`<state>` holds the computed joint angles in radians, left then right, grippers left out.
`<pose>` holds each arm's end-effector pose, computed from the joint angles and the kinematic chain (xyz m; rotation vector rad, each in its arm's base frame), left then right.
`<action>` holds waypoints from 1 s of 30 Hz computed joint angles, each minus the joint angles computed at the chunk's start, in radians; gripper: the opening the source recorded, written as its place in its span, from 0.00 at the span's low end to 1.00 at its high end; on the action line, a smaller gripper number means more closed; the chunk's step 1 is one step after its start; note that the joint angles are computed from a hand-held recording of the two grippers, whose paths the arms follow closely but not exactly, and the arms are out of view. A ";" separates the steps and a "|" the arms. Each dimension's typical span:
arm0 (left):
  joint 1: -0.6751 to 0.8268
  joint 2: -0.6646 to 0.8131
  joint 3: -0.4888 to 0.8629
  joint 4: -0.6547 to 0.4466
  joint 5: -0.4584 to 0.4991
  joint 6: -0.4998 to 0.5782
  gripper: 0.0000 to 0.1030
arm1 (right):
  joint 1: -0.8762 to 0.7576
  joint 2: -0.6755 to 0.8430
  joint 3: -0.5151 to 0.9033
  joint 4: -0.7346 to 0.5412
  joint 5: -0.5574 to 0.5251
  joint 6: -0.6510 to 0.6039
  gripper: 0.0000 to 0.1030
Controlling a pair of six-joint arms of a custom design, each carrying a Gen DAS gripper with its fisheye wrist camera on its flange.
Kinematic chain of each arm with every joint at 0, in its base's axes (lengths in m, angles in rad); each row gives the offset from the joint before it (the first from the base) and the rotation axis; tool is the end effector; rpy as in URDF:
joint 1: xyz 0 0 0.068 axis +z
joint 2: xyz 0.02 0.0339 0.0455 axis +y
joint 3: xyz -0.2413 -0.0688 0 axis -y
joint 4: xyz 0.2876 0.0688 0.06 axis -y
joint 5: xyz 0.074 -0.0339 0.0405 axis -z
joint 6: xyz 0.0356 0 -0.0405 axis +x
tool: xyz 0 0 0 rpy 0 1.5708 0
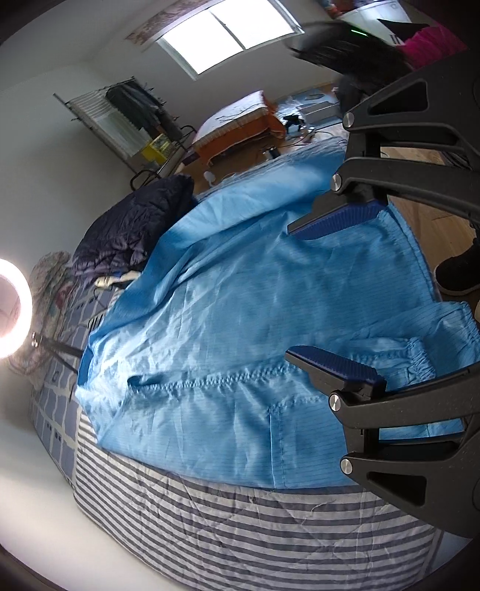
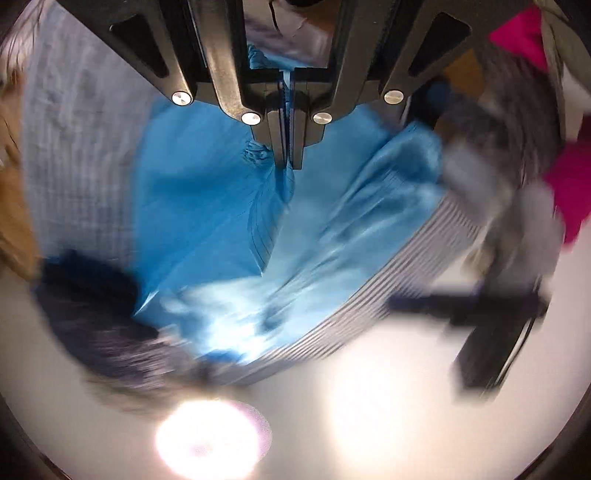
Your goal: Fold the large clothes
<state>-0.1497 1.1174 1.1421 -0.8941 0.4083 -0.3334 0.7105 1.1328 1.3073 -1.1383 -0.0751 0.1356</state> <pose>0.2641 -0.0541 0.3160 -0.0402 2.4711 -0.7111 0.1900 0.1670 0.3511 -0.7624 2.4715 0.4211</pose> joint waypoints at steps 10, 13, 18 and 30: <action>-0.050 0.091 -0.019 0.024 -0.048 0.019 0.60 | 0.042 0.012 -0.111 -0.020 -0.115 -0.063 0.29; -0.077 0.115 -0.024 0.037 -0.044 0.012 0.60 | -0.114 -0.047 -0.101 -0.004 -0.259 -0.080 0.30; -0.139 0.133 -0.055 0.065 -0.034 -0.005 0.60 | -0.395 -0.064 -0.117 0.029 -0.320 -0.036 0.30; -0.223 0.156 -0.106 0.084 -0.060 -0.005 0.60 | -0.592 0.075 -0.246 -0.049 -0.457 -0.082 0.16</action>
